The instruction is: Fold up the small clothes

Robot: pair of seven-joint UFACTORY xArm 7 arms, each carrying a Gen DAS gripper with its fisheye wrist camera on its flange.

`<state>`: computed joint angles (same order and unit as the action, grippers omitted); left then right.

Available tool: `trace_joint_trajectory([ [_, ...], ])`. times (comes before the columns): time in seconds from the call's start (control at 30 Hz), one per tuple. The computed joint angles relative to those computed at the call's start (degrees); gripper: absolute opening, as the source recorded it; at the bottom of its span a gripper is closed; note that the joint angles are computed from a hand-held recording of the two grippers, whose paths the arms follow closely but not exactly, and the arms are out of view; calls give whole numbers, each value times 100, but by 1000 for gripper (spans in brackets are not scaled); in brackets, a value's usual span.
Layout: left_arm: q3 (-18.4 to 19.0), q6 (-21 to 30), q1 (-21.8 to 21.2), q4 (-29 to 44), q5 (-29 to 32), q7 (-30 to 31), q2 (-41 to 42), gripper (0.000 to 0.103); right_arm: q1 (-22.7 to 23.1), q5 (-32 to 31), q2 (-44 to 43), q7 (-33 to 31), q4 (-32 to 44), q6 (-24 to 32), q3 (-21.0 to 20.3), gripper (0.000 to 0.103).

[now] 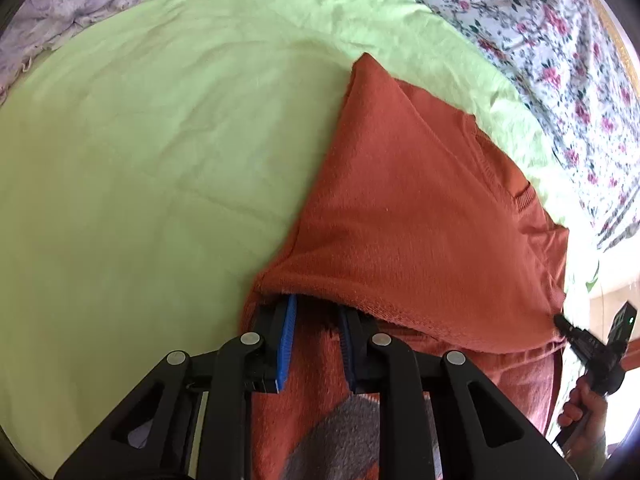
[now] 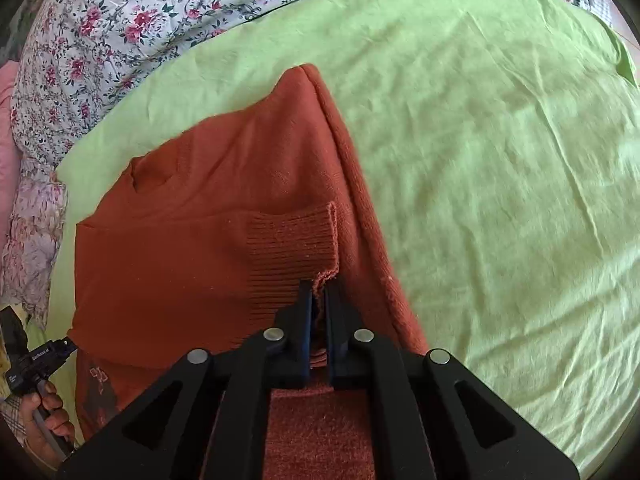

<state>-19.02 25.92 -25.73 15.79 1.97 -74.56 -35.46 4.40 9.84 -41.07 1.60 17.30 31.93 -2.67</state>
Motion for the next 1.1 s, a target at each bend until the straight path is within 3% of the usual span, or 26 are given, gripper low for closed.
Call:
trace_joint_trajectory([
  [0.13, 48, 355, -238, -50, -115, 102, -312, 34, -102, -58, -389, 154, 43, 386, 30, 8],
  [0.27, 29, 693, -538, -177, -310, 88, -799, 38, -78, 11, -921, 151, 10, 847, -66, 9],
  [0.33, -16, 976, -675, -182, -376, 75, -997, 44, -67, 38, -1125, 173, 0, 1054, -60, 11],
  [0.5, -185, 1496, -1157, -164, -636, -48, -1424, 48, -14, 107, -2031, 365, -172, 1647, 60, 34],
  [0.7, -452, 2031, -1792, -56, -1044, -396, -1743, 64, 65, 136, -3302, 687, -430, 2632, 136, 34],
  [0.9, -487, 1690, -2471, -171, -1653, -628, -1637, 66, 123, 135, -4360, 975, -631, 3553, 219, 35],
  [1.1, -472, 1337, -2671, 136, -1708, -437, -848, 66, 129, 133, -5272, 1222, -746, 4397, 284, 35],
])
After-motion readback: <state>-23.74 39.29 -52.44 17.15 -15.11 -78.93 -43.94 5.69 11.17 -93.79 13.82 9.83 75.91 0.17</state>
